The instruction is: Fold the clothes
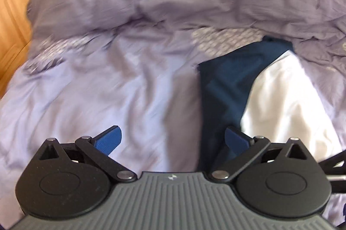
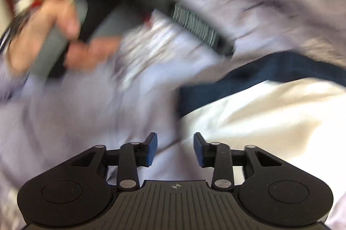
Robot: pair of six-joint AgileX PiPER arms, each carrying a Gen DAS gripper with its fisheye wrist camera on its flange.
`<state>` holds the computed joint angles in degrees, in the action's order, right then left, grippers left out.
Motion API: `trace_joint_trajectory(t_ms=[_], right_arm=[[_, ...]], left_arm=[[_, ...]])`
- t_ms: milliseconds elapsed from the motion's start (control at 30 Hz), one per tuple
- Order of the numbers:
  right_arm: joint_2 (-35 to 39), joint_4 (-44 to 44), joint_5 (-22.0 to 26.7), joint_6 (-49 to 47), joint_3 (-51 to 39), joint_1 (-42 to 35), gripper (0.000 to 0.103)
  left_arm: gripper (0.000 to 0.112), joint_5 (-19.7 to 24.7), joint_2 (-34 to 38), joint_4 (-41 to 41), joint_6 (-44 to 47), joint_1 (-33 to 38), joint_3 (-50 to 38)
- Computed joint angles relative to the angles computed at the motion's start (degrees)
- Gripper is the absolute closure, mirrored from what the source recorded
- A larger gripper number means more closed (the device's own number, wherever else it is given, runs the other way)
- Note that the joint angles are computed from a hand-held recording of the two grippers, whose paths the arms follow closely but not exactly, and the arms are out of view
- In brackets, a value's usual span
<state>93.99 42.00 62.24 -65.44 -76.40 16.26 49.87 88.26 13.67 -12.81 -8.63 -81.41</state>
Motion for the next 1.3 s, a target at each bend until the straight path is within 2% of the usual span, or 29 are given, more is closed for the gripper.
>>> trace_joint_trajectory(t_ms=[67, 100, 167, 233, 267, 300, 400, 467, 567, 633, 667, 700, 767, 800, 833, 967, 1033, 1067, 1133, 1233, 1267, 1300], right_arm=[[-0.71, -0.51, -9.84, 0.6, 2.51, 1.78, 0.056], [-0.15, -1.2, -12.36, -0.48, 3.05, 3.18, 0.055], [1.02, -0.63, -12.14, -4.71, 3.9, 5.18, 0.055], [0.89, -1.3, -10.75, -6.54, 5.49, 7.67, 0.053], [-0.08, -1.21, -11.58, -7.81, 7.18, 8.95, 0.053], [-2.34, -0.52, -14.69, -10.07, 9.88, 9.91, 0.055], [-9.37, 0.72, -29.82, -15.44, 18.51, 13.64, 0.052], [-10.65, -0.72, -35.91, -15.48, 20.75, 15.97, 0.05], [-9.75, -7.75, -39.5, -10.43, 21.53, 19.43, 0.047], [-9.69, -9.7, -41.61, -9.75, 22.81, 21.2, 0.035], [-9.81, -9.49, -43.0, -10.67, 23.64, 21.93, 0.034], [-9.83, -7.96, -44.82, -12.79, 24.39, 22.45, 0.035], [-9.37, -5.94, -47.2, -14.01, 24.73, 23.0, 0.06], [-8.77, -7.26, -46.83, -11.18, 23.88, 22.95, 0.086], [-8.42, -10.3, -46.39, -6.5, 23.04, 23.1, 0.091], [-8.56, -12.14, -42.83, -2.97, 21.19, 22.4, 0.093], [-7.97, -13.35, -39.0, 0.13, 19.08, 21.77, 0.094], [-7.8, -14.19, -37.38, 1.86, 18.29, 21.7, 0.094], [-8.34, -14.91, -34.95, 3.19, 18.19, 21.88, 0.094], [-8.53, -12.48, -32.35, 0.04, 18.06, 21.12, 0.093], [-8.19, -10.93, -29.32, -1.29, 17.05, 20.19, 0.093], [-7.36, -8.91, -23.99, -3.11, 15.09, 18.58, 0.094]], left_arm=[[0.009, -0.37, 4.88, 3.85, -2.7, -2.05, -3.4], [0.009, 0.37, 7.34, 5.74, -3.86, -2.43, -5.23], [0.009, 2.02, 12.27, 6.35, -3.31, -1.76, -9.34], [0.009, 5.28, 16.6, 3.0, -0.14, 0.17, -13.56], [0.009, 6.03, 17.48, 1.76, 0.6, 1.14, -14.14], [0.009, 6.83, 18.41, 0.56, 1.32, 2.09, -14.8], [0.009, 7.13, 18.48, -3.1, 3.05, 4.62, -15.18], [0.009, 7.87, 19.05, -3.75, 3.31, 5.19, -16.01], [0.009, 8.35, 19.74, -2.92, 3.13, 4.75, -16.63], [0.009, 8.14, 19.67, -2.11, 3.14, 4.36, -16.34], [0.009, 8.04, 19.66, -1.96, 3.16, 4.29, -16.23], [0.009, 7.93, 19.62, -1.87, 3.17, 4.26, -16.08], [0.01, 8.31, 19.78, -1.82, 3.12, 4.21, -16.41], [0.01, 9.34, 19.96, -2.73, 3.24, 4.5, -17.38], [0.01, 10.88, 20.23, -4.17, 3.4, 4.99, -18.86], [0.01, 10.05, 17.76, -18.09, 8.99, 9.22, -20.86], [0.01, 9.78, 18.38, -20.63, 12.02, 8.66, -21.9], [0.01, 9.74, 19.32, -19.45, 12.28, 7.36, -22.43], [0.009, 6.94, 21.23, -12.95, 9.74, 3.94, -20.84], [0.009, 3.1, 24.27, -10.96, 4.78, 3.93, -20.41], [0.009, 2.62, 25.6, -11.29, 3.69, 4.25, -21.46], [0.009, 3.49, 27.43, -11.34, 3.29, 4.31, -23.9]])
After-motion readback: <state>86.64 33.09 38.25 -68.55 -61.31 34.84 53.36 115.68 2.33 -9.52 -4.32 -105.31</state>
